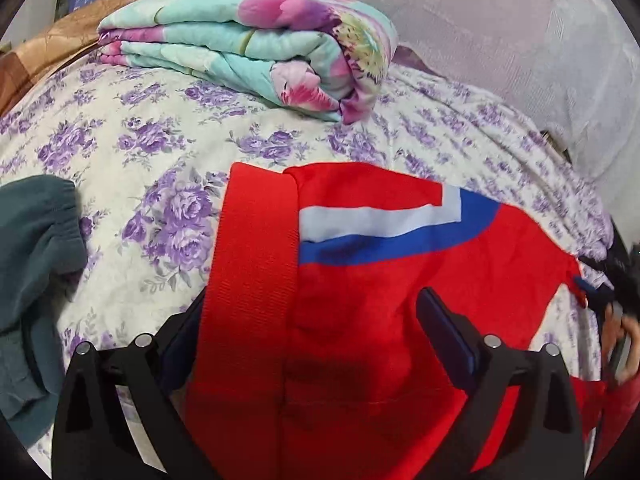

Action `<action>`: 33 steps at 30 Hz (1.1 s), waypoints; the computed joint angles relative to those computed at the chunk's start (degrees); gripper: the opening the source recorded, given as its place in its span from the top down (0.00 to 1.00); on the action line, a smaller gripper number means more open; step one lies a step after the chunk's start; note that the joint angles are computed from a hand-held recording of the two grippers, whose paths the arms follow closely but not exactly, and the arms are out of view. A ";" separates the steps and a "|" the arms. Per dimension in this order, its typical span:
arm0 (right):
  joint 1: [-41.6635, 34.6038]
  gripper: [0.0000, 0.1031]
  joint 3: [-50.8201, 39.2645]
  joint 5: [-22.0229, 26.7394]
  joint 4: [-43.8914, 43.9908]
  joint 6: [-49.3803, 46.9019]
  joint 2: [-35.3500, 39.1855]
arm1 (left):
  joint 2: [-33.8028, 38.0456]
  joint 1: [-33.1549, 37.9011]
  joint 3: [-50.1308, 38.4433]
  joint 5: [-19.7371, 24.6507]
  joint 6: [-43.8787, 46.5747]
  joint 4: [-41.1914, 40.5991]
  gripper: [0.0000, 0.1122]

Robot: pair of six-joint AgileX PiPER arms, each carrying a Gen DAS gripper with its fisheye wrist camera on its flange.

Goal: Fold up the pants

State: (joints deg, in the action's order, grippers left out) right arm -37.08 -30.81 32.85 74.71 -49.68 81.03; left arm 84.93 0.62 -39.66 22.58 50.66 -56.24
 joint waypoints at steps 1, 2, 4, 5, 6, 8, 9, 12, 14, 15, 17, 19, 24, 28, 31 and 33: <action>1.39 0.53 -0.86 -1.73 1.32 0.29 2.17 | 0.16 -0.09 -0.10 -0.07 -0.06 -0.01 0.13; 2.89 0.53 -1.75 -4.01 4.94 -0.22 4.73 | 0.24 -0.17 -0.17 -0.16 -0.37 0.27 0.13; 5.70 0.66 -3.20 -7.87 5.66 -0.03 6.02 | 0.45 -0.50 -0.49 -0.44 -1.43 1.35 0.13; 8.37 0.97 -4.24 -11.52 2.58 2.11 5.23 | 0.40 -0.46 -0.47 -0.51 -1.49 1.63 0.13; 10.12 0.96 -4.61 -13.60 -0.27 3.63 3.40 | 0.47 -0.29 -0.50 -0.46 -1.06 1.43 0.13; 11.82 0.97 -3.51 -14.30 -0.47 -0.17 -4.45 | 0.53 0.52 -0.35 0.29 0.92 -0.43 0.13; 10.48 0.97 -1.94 -11.21 0.31 -4.39 -10.18 | 0.64 0.88 -0.36 0.70 1.66 -1.27 0.13; -2.89 0.96 2.73 5.63 -3.25 -6.48 -24.29 | 0.88 2.59 -0.45 2.58 3.83 -3.56 0.13; -14.35 0.87 6.06 15.25 -12.60 -5.73 -26.28 | 0.91 2.78 -0.54 2.84 3.61 -3.40 0.13; -18.80 0.81 7.59 18.55 -17.23 -8.33 -23.83 | 0.76 2.29 -0.46 2.28 2.92 -2.72 0.13; -30.26 0.81 11.25 22.56 -25.33 -15.25 -15.94 | 0.26 1.30 -0.07 1.02 1.67 -1.51 0.13; -41.71 0.83 12.48 27.09 -27.47 -22.44 -14.43 | -0.11 0.34 0.18 -0.23 0.13 0.00 0.13; -51.81 0.58 7.20 34.28 -24.21 -26.28 -15.99 | -0.38 0.20 0.42 -0.62 -0.19 0.03 0.13; -39.95 0.53 2.91 23.67 -15.71 -18.99 -6.64 | -0.14 1.88 0.78 1.09 4.44 -4.51 0.13; -32.37 0.52 -1.18 18.53 -8.96 -15.49 5.64 | 0.68 3.99 0.65 3.60 8.17 -8.37 0.13; -27.42 0.50 -2.46 16.20 -4.84 -15.23 10.22 | 1.12 4.71 0.47 4.58 9.43 -9.67 0.13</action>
State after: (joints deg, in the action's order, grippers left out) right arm -64.50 -33.27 49.05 69.87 -64.91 91.25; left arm 86.04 5.34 -39.19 27.15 60.10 -65.90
